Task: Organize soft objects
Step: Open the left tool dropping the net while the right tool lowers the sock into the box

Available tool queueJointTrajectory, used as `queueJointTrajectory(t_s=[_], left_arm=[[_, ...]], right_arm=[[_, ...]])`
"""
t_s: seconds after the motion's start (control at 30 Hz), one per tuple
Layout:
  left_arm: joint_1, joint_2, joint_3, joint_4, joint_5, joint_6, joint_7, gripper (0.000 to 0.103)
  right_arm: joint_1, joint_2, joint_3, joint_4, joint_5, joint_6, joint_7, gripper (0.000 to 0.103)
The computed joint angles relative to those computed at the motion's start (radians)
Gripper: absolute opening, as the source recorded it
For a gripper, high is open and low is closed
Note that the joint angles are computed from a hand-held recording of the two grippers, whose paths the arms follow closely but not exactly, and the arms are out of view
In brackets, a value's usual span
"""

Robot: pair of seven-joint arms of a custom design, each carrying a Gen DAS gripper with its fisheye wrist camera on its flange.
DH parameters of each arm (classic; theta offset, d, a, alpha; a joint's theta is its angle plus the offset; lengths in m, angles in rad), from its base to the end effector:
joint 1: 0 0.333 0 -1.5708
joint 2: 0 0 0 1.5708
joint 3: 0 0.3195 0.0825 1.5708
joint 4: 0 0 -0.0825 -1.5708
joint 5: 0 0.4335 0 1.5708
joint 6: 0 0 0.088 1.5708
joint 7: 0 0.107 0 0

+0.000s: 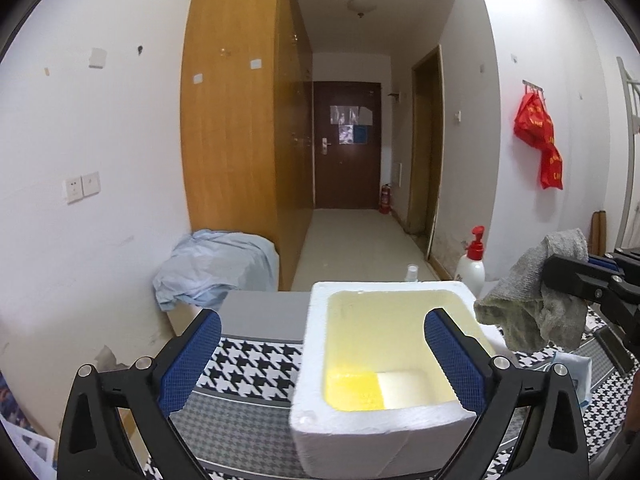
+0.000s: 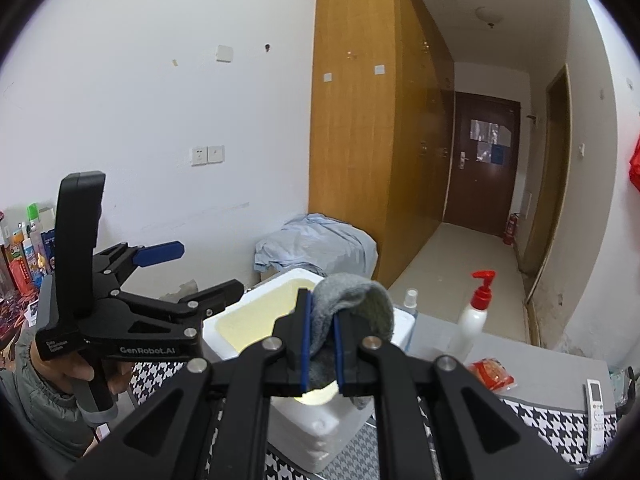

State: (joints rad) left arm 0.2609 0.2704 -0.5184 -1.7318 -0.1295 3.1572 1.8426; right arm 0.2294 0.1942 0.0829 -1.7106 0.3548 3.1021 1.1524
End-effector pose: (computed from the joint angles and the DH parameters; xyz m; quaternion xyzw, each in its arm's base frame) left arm 0.7079 -0.1299 0.5701 -0.4935 0.6643 -0.4506 0.3349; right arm 0.6853 0.1850 0.6043 -0.6815 0.4651 -0.3375 0.4531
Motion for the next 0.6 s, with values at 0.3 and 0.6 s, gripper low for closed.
queueJointTrajectory(t_s=[0.3,0.6], left_arm=[[0.020,-0.029,0.006,-0.042,0.018,0.031,-0.031,0.102],[0.112,-0.028,-0.080,-0.069,0.029,0.047,-0.038,0.102]], right_arm=[[-0.028,0.056,0.048,0.079,0.041,-0.056,-0.058,0.013],[0.023,0.119,-0.013,0.163,-0.008,-0.142,-0.004,0.013]])
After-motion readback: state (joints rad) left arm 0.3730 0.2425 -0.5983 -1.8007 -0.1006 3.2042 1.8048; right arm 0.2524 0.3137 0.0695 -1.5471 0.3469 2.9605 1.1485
